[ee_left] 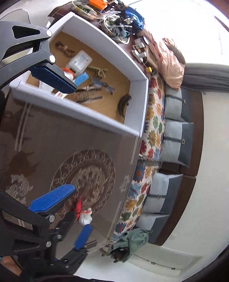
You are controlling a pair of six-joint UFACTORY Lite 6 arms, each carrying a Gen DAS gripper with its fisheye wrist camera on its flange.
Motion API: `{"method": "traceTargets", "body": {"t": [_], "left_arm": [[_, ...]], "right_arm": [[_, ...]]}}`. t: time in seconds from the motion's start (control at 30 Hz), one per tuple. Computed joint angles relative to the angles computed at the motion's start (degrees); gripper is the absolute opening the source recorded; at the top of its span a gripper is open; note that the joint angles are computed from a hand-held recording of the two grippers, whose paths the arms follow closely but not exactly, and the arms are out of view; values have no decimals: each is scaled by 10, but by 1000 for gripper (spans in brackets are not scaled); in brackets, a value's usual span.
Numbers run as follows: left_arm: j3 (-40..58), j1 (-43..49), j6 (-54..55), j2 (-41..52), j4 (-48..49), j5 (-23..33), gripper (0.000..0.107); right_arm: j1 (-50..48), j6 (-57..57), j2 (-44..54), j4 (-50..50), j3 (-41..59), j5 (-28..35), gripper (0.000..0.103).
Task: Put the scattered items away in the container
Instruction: 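Move both open tools back over the table toward the glove and snack bar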
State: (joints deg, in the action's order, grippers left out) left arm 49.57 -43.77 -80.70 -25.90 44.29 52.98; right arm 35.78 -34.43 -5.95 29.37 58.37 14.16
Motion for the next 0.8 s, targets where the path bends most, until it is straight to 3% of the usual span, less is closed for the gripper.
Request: {"method": "traceTargets", "body": {"t": [0.13, 0.4, 0.63, 0.8], "left_arm": [[65, -96, -61, 89, 35, 45, 103], [161, -159, -97, 243, 33, 37, 103], [240, -177, -83, 351, 12, 51, 103], [312, -180, -52, 429, -6, 73, 103]], "right_arm": [[-97, -113, -136, 99, -143, 33, 57], [-383, -441, -284, 352, -340, 132, 57], [-597, -749, -320, 532, -455, 257, 57], [-697, -895, -246, 604, -471, 340, 57]]}}
